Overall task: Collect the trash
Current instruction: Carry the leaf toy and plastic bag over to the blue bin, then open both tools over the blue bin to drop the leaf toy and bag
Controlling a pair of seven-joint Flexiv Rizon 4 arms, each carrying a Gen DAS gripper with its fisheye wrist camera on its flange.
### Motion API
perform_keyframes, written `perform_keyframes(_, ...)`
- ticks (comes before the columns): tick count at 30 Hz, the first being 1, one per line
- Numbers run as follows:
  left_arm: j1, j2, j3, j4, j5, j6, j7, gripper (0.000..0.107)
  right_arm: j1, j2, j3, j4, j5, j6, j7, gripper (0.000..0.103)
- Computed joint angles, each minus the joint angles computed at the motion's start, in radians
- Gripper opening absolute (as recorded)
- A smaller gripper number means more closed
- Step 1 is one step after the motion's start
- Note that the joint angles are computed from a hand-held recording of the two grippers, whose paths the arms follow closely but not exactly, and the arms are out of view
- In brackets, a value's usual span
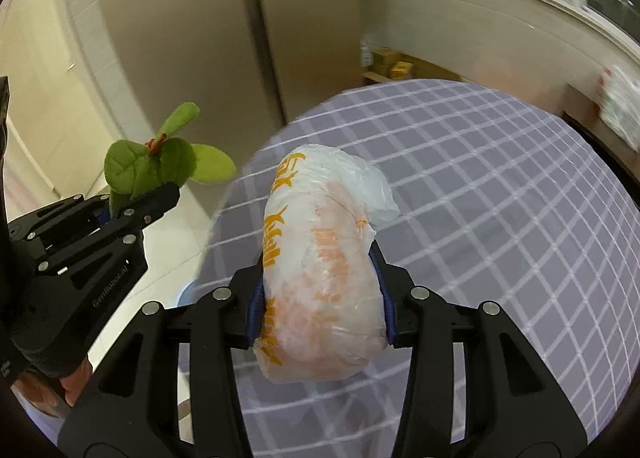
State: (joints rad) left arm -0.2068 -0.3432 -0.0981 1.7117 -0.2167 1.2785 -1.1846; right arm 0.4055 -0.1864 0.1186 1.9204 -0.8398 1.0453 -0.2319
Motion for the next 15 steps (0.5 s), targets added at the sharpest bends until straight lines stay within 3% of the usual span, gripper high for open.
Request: perform_keyframes(15,0.097,0.039,0.101,0.097,0.040,-0.045,-0.101,0.010,0.130,-0.207,0.006,-0.224,0.151,0.006,-0.242,0.045)
